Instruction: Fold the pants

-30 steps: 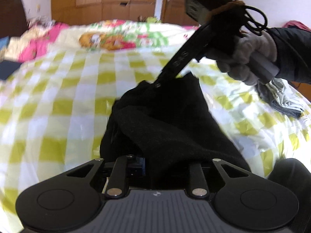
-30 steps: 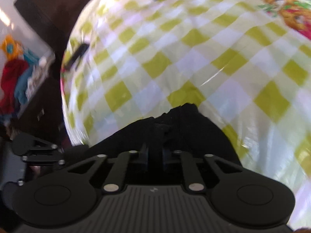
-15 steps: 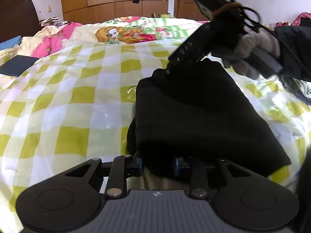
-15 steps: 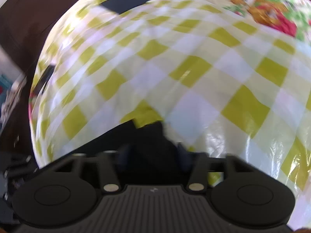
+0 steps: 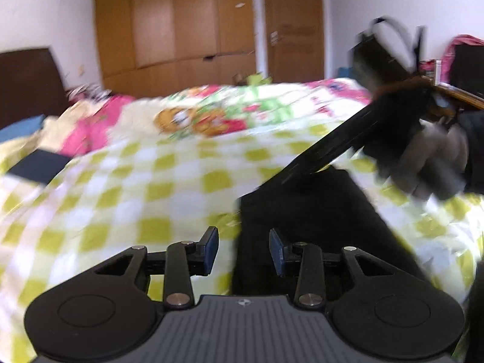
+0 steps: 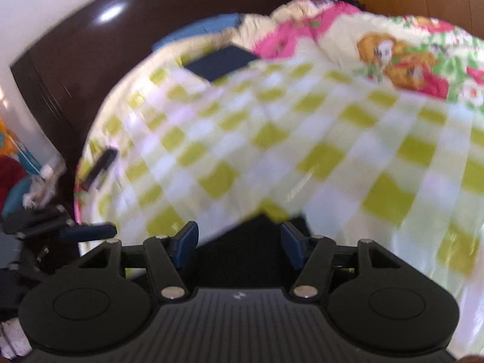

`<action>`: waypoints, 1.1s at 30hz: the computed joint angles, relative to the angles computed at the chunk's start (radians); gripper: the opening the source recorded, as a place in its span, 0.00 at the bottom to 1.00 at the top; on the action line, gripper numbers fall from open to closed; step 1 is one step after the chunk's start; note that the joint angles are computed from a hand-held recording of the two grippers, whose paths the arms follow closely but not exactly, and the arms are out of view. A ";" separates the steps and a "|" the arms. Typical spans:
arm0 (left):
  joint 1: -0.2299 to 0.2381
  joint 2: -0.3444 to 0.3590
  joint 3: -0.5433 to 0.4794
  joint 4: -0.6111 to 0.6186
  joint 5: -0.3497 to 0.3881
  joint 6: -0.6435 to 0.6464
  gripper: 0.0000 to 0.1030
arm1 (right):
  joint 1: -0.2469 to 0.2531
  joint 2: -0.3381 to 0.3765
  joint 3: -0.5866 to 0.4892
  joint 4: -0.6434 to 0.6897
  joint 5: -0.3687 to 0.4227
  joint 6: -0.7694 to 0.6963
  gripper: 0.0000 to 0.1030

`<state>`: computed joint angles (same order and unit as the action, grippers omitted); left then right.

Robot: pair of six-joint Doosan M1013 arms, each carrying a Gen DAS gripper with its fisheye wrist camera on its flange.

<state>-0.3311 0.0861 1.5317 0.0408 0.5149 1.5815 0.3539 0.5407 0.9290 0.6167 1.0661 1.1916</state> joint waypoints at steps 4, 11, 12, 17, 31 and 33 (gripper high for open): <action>-0.022 0.039 0.003 0.026 0.072 0.027 0.50 | -0.022 -0.106 0.222 0.024 -0.236 0.059 0.51; -0.025 0.038 -0.008 0.029 0.085 0.061 0.53 | -0.066 -0.184 0.366 0.098 -0.369 0.176 0.34; -0.022 0.035 -0.013 0.028 0.080 0.058 0.53 | -0.057 -0.204 0.385 0.078 -0.409 0.169 0.36; -0.036 0.024 0.000 0.146 0.055 -0.032 0.53 | -0.017 -0.299 0.520 0.058 -0.602 0.177 0.51; -0.074 0.011 0.018 0.297 0.028 -0.150 0.66 | -0.056 -0.275 0.505 -0.149 -0.543 0.554 0.56; -0.080 -0.012 0.031 0.130 -0.028 0.051 0.66 | -0.077 -0.256 0.485 -0.054 -0.507 0.477 0.56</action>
<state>-0.4114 0.0737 1.5623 0.1707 0.4871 1.6323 0.2773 0.2850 1.4138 0.5628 0.5591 1.6689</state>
